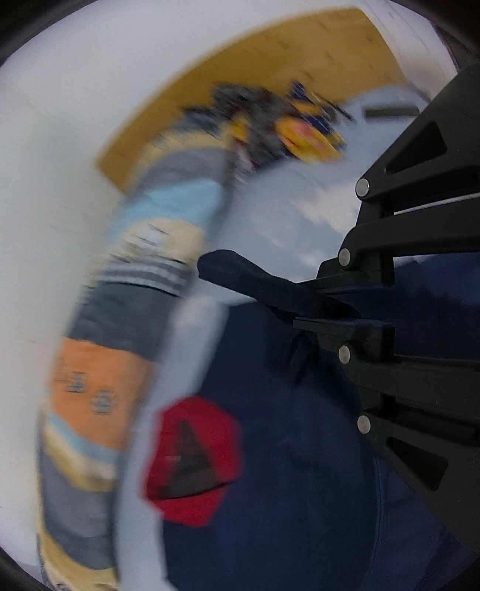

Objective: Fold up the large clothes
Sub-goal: 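Lift the sleeve with the left gripper, lay it across the jacket front, open, then press the folded sleeve flat on the jacket with the left gripper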

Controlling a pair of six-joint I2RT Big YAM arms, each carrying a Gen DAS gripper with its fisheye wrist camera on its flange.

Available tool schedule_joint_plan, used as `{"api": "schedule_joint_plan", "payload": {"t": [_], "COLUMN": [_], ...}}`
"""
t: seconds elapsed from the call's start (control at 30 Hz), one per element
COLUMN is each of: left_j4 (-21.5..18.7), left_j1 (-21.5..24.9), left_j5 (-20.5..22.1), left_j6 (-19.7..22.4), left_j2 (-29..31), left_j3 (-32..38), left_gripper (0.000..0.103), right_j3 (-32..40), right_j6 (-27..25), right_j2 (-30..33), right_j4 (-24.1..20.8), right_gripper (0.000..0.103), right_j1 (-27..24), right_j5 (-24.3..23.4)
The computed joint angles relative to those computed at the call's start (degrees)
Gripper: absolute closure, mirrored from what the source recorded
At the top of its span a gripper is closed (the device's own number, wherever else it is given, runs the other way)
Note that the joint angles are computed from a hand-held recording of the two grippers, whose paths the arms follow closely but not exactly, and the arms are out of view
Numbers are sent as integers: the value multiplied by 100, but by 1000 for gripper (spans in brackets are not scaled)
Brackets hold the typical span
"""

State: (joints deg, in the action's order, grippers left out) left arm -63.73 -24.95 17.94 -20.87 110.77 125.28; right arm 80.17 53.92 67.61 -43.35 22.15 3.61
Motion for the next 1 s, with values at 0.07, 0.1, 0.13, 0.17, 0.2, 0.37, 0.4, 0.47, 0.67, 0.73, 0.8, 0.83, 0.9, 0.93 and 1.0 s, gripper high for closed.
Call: {"api": "schedule_joint_plan", "payload": {"t": [0.07,0.1,0.13,0.17,0.2,0.37,0.4,0.47,0.67,0.73,0.8,0.83,0.9,0.93,1.0], "left_j4": [-14,-191,-351,-466,-294,56,56,-17,100,178,107,-87,63,30,-178], "left_j1": [-136,-184,-232,-255,-278,-68,29,265,1187,1607,2028,2176,2497,2506,2372], "left_j5": [-238,-176,-102,-18,44,815,857,825,-430,-903,-1201,-1232,-482,-437,-742], "left_j6": [101,140,149,192,241,512,602,827,1257,1140,982,944,931,968,1031], "left_j2": [17,66,108,110,-62,-741,-819,-935,-1230,-1265,-1168,-1056,-1085,-1112,-1111], "left_j3": [-360,-462,-469,-522,-773,-1351,-1370,-1285,-1675,-1921,-2076,-2049,-2308,-2300,-2124], "left_gripper": [94,86,71,65,59,49,46,43,40,40,40,42,43,43,43], "right_j3": [-20,-12,-4,3,11,-12,-21,-68,-140,-138,-120,-104,-84,-67,-60], "right_j6": [18,11,3,7,10,-1,19,86,278,283,268,252,216,199,193], "right_j2": [-17,-7,3,11,12,-37,-54,-101,-152,-138,-116,-96,-69,-42,-21], "right_j4": [-5,-18,-19,-8,-5,13,-5,-17,-59,-60,-75,-87,-108,-123,-129], "right_gripper": [42,42,42,42,42,42,42,42,42,42,42,42,42,42,42], "right_j1": [-27,-32,-35,-34,-33,-66,-74,-121,-206,-221,-218,-209,-213,-214,-221], "right_j5": [-23,-34,-52,-64,-69,30,74,48,79,57,55,55,19,4,-27]}}
